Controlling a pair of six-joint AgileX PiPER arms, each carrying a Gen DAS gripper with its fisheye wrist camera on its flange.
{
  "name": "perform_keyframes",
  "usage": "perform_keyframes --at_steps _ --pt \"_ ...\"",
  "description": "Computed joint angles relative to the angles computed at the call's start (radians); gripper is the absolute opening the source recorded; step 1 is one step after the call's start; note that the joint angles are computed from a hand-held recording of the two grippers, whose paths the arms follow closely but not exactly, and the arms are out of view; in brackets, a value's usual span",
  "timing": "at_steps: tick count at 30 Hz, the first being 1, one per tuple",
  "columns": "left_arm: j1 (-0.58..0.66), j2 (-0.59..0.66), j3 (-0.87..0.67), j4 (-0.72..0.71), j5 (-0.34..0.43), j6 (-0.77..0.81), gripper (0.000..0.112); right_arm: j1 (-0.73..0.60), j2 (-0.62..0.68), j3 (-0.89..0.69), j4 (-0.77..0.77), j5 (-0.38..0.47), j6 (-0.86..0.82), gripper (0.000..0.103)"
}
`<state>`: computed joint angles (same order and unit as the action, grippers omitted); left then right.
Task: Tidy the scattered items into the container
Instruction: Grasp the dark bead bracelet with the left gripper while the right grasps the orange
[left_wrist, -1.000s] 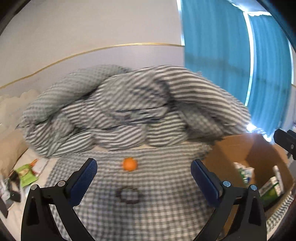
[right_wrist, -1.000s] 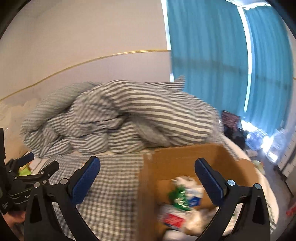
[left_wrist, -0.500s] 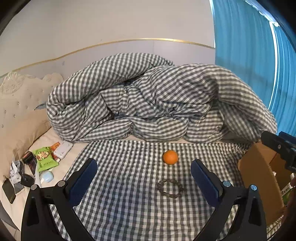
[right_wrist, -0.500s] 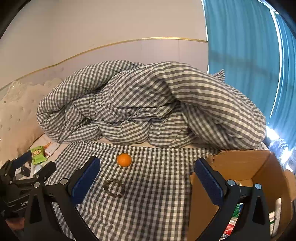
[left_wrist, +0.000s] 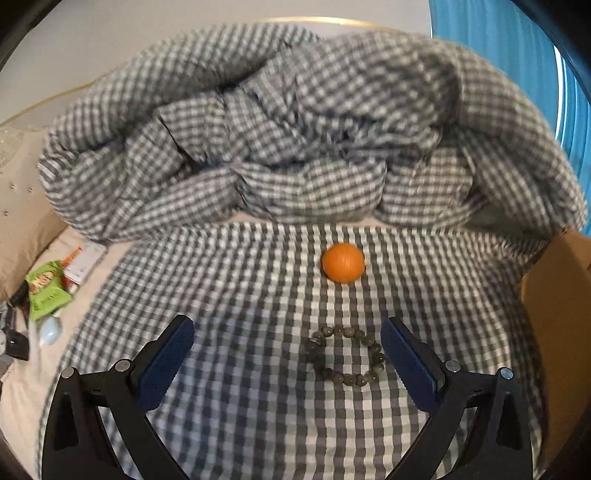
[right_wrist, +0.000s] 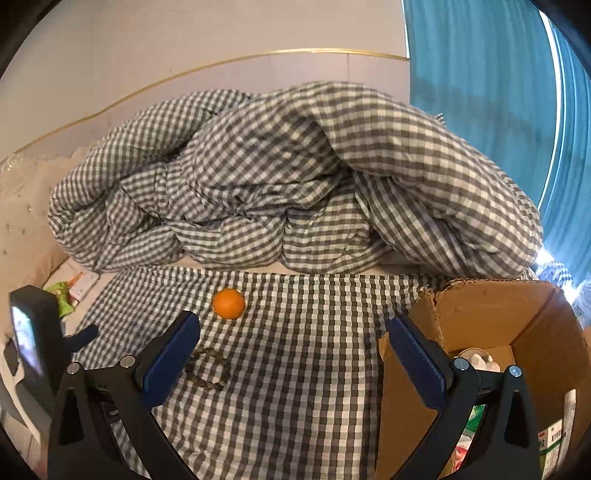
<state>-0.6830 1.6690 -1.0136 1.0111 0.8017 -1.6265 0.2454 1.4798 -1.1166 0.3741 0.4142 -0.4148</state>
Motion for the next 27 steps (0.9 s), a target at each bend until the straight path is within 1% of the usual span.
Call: perform_keyframes --at_steps 4,8,10,12,13,14,15,17,18,19,20,21,23,27 --pt "0.066 0.094 -0.031 -0.017 -0.092 0.017 0.103 0.032 0.080 -0.050 -0.101 -0.013 0.081 0.103" --pt "0.118 0.188 -0.062 -0.041 -0.146 0.041 0.103 0.049 0.128 -0.081 -0.122 -0.015 0.099 0.103" --pt "0.138 0.220 -0.060 -0.039 -0.173 0.028 0.102 0.054 0.138 -0.086 -0.120 -0.021 0.100 0.103" --pt "0.155 0.241 -0.056 -0.048 -0.206 0.029 0.093 0.057 0.151 -0.097 -0.118 -0.021 0.102 0.103" --pt "0.162 0.254 -0.061 -0.068 -0.213 0.050 0.078 0.058 0.162 -0.106 -0.118 -0.020 0.103 0.103" --pt "0.169 0.267 -0.068 -0.093 -0.216 0.076 0.055 0.060 0.171 -0.115 -0.121 -0.018 0.107 0.103" --pt "0.175 0.278 -0.070 -0.115 -0.225 0.097 0.048 0.063 0.181 -0.125 -0.131 -0.018 0.117 0.103" --pt "0.175 0.284 -0.061 -0.092 -0.237 0.073 0.043 0.068 0.205 -0.146 -0.148 -0.016 0.138 0.103" --pt "0.171 0.283 -0.058 -0.080 -0.239 0.064 0.038 0.069 0.214 -0.157 -0.150 -0.012 0.144 0.103" --pt "0.169 0.283 -0.059 -0.077 -0.238 0.067 0.027 0.070 0.224 -0.167 -0.149 -0.009 0.147 0.103" --pt "0.165 0.284 -0.064 -0.077 -0.225 0.070 0.012 0.073 0.234 -0.176 -0.149 -0.006 0.150 0.103" --pt "0.163 0.284 -0.066 -0.076 -0.216 0.072 0.012 0.076 0.242 -0.183 -0.154 -0.005 0.159 0.103" --pt "0.166 0.271 -0.055 -0.073 -0.225 0.070 0.011 0.088 0.263 -0.202 -0.179 -0.001 0.186 0.103" --pt "0.160 0.215 -0.009 -0.032 -0.220 0.024 0.011 0.110 0.314 -0.249 -0.206 0.013 0.225 0.103"
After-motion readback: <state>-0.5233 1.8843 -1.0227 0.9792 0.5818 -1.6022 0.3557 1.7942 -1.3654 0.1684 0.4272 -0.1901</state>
